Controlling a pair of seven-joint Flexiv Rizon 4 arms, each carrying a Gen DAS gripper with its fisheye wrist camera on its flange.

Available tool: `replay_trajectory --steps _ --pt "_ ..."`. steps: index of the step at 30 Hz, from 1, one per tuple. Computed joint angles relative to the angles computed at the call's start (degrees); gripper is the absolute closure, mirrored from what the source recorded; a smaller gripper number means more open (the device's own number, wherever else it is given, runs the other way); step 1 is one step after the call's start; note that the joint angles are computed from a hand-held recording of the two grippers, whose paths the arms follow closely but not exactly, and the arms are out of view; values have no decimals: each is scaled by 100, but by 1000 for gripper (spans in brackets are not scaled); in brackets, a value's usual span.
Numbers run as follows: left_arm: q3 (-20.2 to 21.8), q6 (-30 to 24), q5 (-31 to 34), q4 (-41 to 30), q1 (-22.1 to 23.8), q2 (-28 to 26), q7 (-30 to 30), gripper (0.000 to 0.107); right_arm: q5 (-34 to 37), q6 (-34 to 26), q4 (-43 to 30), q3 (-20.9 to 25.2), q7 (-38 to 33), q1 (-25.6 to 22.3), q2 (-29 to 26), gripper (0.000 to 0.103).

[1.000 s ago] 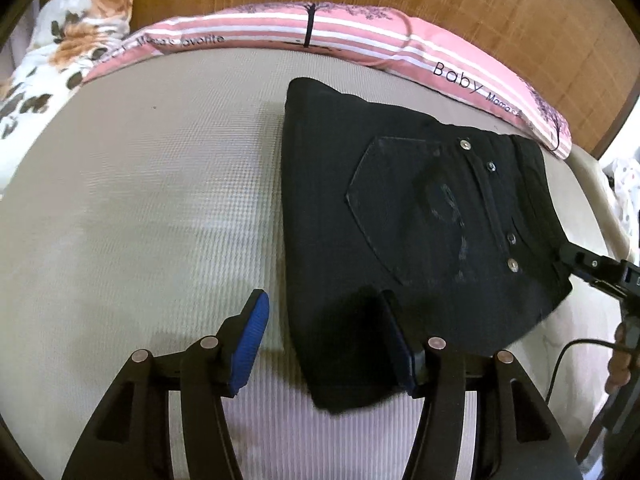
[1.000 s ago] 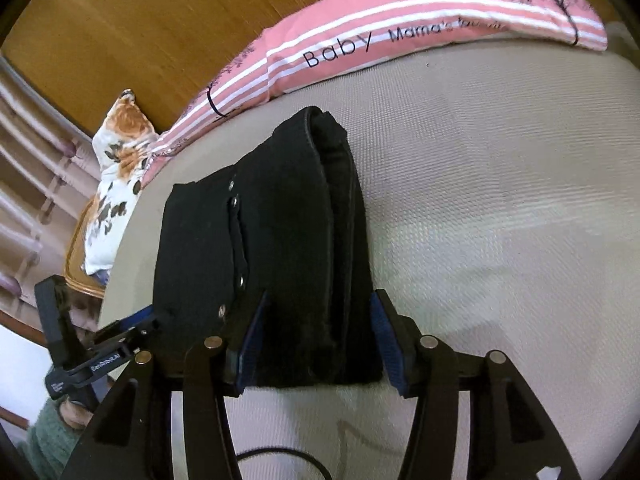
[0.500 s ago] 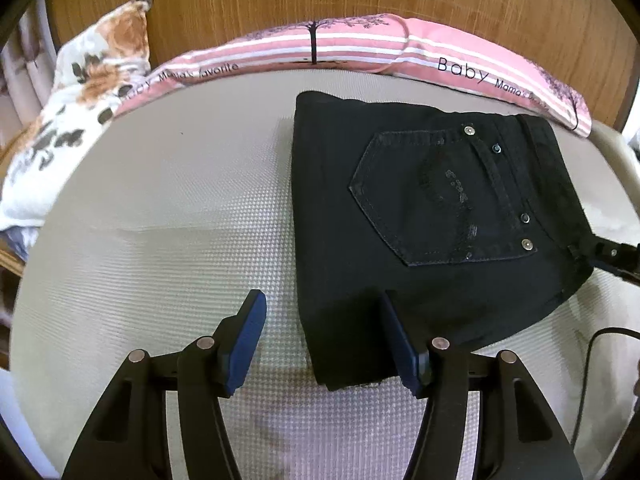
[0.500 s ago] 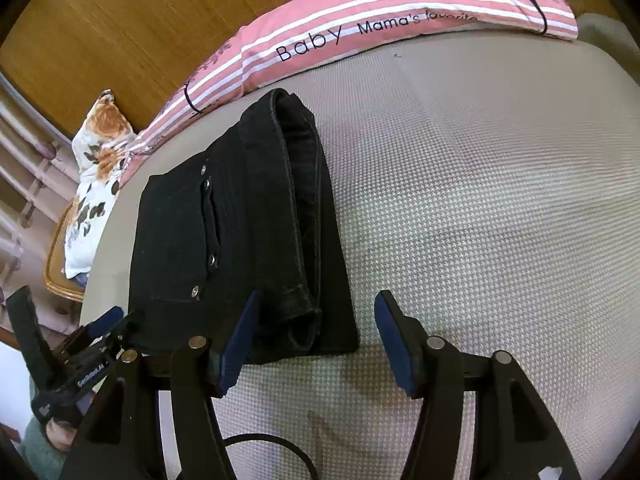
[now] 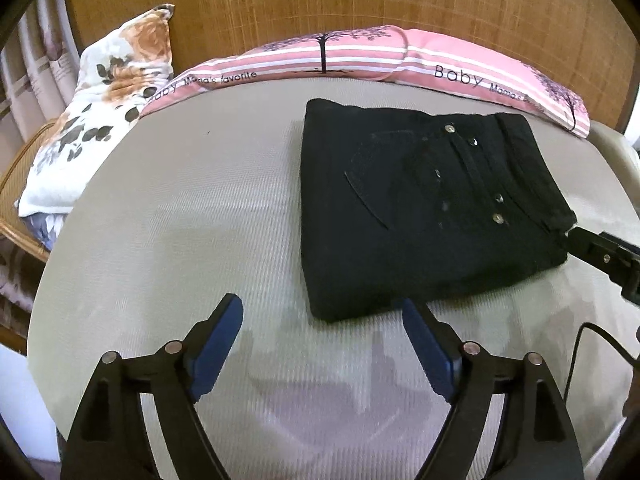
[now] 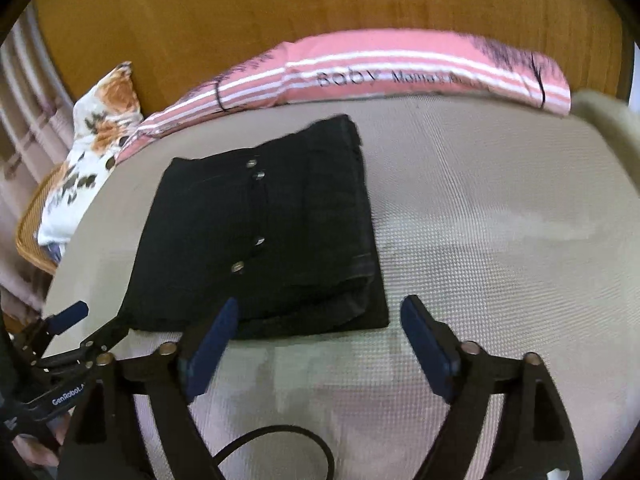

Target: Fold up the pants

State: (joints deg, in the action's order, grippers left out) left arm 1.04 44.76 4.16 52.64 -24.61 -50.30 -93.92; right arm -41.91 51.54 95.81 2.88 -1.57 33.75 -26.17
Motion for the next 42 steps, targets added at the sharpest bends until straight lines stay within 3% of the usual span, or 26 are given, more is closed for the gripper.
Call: replay_trajectory --steps 13,42 --pt "99 407 283 988 -116 622 -423 22 -862 -897 -171 5 251 477 73 3" --pt "188 522 664 1309 -199 870 -920 22 -779 -702 -83 161 390 486 40 3"
